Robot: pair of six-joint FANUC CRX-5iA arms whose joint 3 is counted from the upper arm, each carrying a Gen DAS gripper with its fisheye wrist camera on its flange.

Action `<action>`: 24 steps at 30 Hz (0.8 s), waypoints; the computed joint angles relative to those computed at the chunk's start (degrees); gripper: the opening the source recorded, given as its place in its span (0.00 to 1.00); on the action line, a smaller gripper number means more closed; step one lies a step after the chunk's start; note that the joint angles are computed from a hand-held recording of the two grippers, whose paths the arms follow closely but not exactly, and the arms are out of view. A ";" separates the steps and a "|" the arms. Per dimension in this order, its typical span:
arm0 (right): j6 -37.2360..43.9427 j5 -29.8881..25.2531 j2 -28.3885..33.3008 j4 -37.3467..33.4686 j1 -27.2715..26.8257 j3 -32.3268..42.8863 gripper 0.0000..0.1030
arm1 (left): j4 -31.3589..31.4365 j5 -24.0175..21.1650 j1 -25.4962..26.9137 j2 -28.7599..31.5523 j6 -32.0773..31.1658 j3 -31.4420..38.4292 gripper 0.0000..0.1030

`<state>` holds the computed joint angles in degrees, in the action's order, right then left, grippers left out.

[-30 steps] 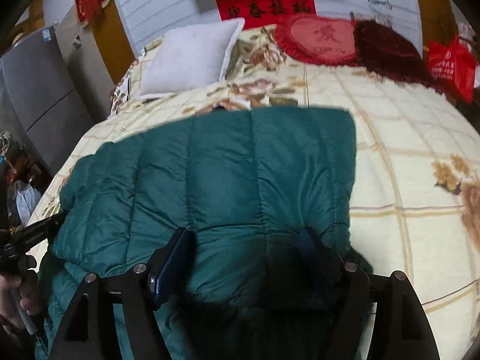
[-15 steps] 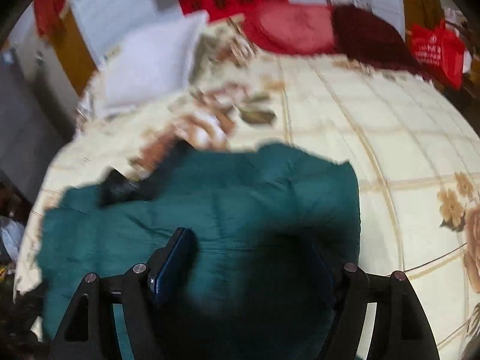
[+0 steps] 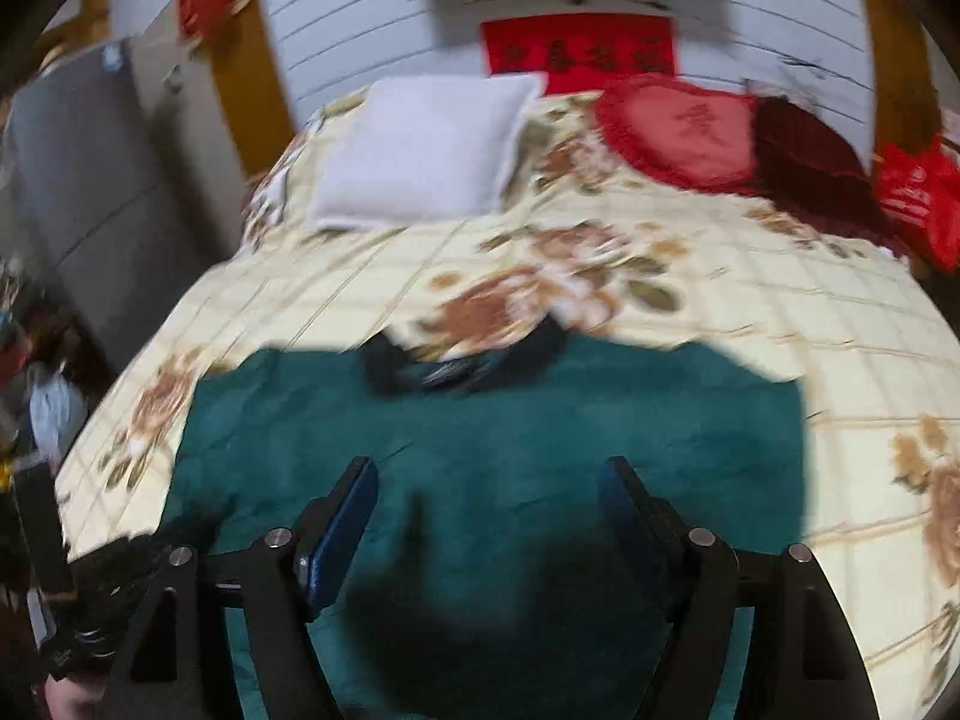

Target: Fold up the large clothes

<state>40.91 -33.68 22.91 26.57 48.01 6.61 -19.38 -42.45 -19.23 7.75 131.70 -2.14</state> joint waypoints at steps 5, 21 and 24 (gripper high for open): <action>-1.12 -6.30 6.91 2.84 2.86 3.29 0.99 | 0.23 0.21 0.13 -0.16 -0.23 -0.24 0.21; -3.42 2.98 -4.53 -4.54 -0.10 -11.36 0.99 | -1.28 -0.28 -0.39 -0.29 0.78 0.06 0.21; -3.36 2.90 -3.99 -2.58 0.30 -11.45 1.00 | -1.34 0.03 -0.34 -0.22 0.97 -0.06 0.21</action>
